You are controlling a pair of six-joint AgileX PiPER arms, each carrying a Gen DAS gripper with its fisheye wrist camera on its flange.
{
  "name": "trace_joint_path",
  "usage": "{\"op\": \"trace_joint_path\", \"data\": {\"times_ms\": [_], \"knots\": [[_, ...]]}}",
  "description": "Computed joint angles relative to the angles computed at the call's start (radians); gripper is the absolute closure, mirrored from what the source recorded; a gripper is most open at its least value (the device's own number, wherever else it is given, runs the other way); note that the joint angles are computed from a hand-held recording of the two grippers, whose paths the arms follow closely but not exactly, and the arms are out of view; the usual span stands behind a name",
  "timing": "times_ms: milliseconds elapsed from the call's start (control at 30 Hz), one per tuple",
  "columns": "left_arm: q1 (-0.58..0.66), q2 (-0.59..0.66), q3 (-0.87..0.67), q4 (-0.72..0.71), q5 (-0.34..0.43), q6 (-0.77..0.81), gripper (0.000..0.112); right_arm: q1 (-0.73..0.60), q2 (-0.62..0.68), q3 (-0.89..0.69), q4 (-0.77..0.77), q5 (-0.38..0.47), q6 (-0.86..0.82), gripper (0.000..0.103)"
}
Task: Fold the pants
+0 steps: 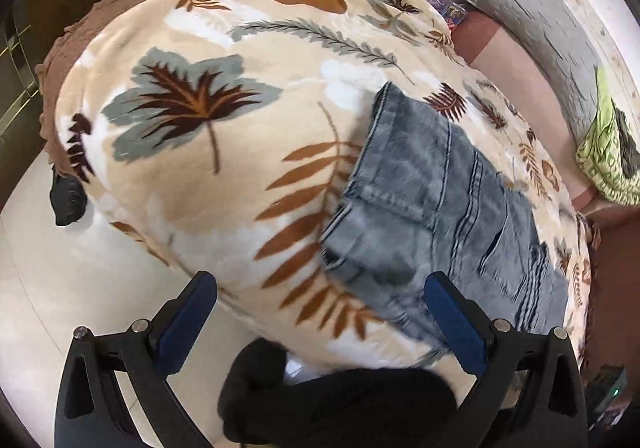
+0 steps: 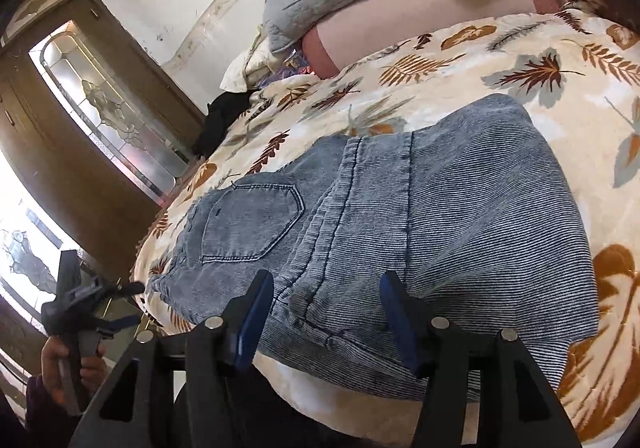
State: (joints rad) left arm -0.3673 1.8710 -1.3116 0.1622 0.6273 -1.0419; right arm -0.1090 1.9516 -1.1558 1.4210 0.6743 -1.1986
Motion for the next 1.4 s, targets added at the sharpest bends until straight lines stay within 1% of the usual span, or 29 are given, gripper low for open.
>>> {"op": "trace_joint_path", "data": {"times_ms": [67, 133, 200, 333, 567, 600, 667, 700, 733, 800, 933, 1000, 1067, 1167, 1267, 1400], "knots": [[0.015, 0.045, -0.054, -0.075, 0.037, 0.06, 0.009, -0.011, 0.003, 0.004, 0.015, 0.015, -0.015, 0.044], [0.034, 0.067, -0.058, -0.182, 0.013, 0.123, 0.009, -0.025, 0.01, 0.003, 0.029, 0.035, -0.02, 0.044], [0.043, 0.08, -0.057, -0.224, -0.005, 0.141, 0.009, -0.043, 0.023, -0.003, 0.05, 0.066, -0.022, 0.044], [0.04, 0.109, -0.096, -0.206, -0.006, 0.102, 0.009, -0.071, 0.052, -0.024, 0.061, 0.11, 0.013, 0.044], [0.035, 0.19, -0.201, -0.199, 0.033, 0.09, 0.01, -0.088, 0.071, -0.037, 0.08, 0.138, 0.023, 0.043], [0.032, 0.199, -0.21, -0.199, 0.034, 0.086, 0.011, -0.088, 0.073, -0.039, 0.08, 0.14, 0.023, 0.043], [0.029, 0.211, -0.211, -0.224, 0.019, 0.109, 0.031, -0.087, 0.074, -0.039, 0.083, 0.139, 0.02, 0.043], [0.031, 0.217, -0.211, -0.251, 0.01, 0.133, 0.033, -0.087, 0.074, -0.04, 0.084, 0.14, 0.019, 0.043], [0.029, 0.214, -0.205, -0.245, 0.005, 0.127, 0.034, -0.087, 0.076, -0.041, 0.085, 0.141, 0.018, 0.043], [0.025, 0.21, -0.202, -0.232, -0.005, 0.12, 0.04, -0.088, 0.082, -0.046, 0.084, 0.144, 0.022, 0.043], [0.013, 0.203, -0.213, -0.23, -0.019, 0.151, 0.068, -0.092, 0.087, -0.049, 0.088, 0.148, 0.023, 0.043], [-0.001, 0.202, -0.228, -0.188, -0.002, 0.123, 0.072, -0.092, 0.087, -0.048, 0.089, 0.147, 0.023, 0.043], [-0.014, 0.204, -0.243, -0.152, 0.012, 0.112, 0.079, -0.091, 0.087, -0.048, 0.09, 0.146, 0.026, 0.043], [-0.026, 0.211, -0.269, -0.108, 0.03, 0.09, 0.084, -0.094, 0.089, -0.051, 0.09, 0.148, 0.031, 0.043], [-0.058, 0.199, -0.287, -0.014, 0.057, 0.046, 0.087, -0.102, 0.095, -0.054, 0.097, 0.158, 0.035, 0.043], [-0.121, 0.193, -0.365, 0.131, 0.128, 0.025, 0.087, -0.12, 0.114, -0.063, 0.112, 0.183, 0.052, 0.043]]}}
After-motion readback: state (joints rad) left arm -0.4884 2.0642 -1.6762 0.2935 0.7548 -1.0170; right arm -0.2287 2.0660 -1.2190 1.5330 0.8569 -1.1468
